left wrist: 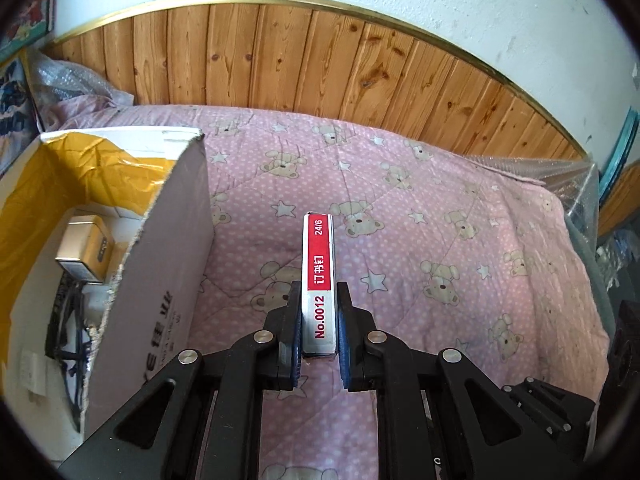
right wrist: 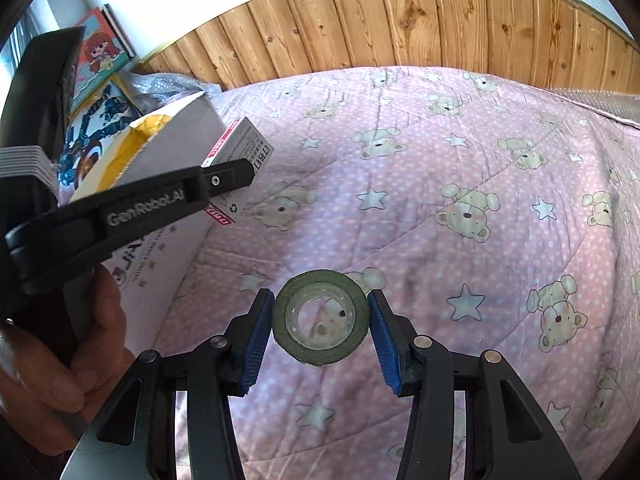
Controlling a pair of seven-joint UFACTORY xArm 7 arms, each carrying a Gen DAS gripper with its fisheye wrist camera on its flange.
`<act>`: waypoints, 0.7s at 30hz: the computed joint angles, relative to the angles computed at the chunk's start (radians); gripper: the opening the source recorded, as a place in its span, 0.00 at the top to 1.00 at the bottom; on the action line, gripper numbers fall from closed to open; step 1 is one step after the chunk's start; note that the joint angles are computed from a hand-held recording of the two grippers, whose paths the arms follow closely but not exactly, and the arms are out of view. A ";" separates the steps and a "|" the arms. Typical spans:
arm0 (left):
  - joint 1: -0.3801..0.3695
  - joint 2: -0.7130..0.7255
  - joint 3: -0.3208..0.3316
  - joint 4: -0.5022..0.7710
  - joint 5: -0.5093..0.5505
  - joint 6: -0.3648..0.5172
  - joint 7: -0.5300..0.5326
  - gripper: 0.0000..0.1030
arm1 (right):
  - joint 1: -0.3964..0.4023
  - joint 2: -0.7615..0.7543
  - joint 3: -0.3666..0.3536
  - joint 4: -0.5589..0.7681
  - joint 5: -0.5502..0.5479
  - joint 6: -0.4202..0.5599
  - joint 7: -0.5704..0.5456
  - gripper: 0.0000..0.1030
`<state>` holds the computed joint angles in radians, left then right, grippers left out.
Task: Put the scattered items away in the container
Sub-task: 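Carry the staple box in the left tool and the tape roll in the right tool over the box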
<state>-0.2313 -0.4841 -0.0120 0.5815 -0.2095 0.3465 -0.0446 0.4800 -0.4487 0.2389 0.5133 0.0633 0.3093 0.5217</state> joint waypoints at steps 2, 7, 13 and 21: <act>0.000 -0.051 0.009 -0.014 0.000 0.033 0.008 0.86 | 0.012 -0.007 0.005 0.004 0.004 0.003 0.003 0.52; 0.017 -0.174 0.018 -0.048 0.019 0.110 0.023 0.86 | 0.018 -0.025 0.038 0.002 -0.015 -0.006 0.035 0.52; 0.039 -0.321 0.042 -0.084 0.032 0.212 0.058 0.86 | 0.031 -0.085 0.061 -0.006 -0.039 0.017 0.063 0.52; 0.053 -0.452 0.125 -0.128 -0.040 0.268 0.088 0.86 | 0.026 -0.126 0.119 0.016 -0.094 0.019 0.104 0.52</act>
<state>-0.1780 -0.9364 0.1134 0.4540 -0.2496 0.6144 0.0436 0.5064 -0.5745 0.3578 0.5298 -0.0309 0.3281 0.6260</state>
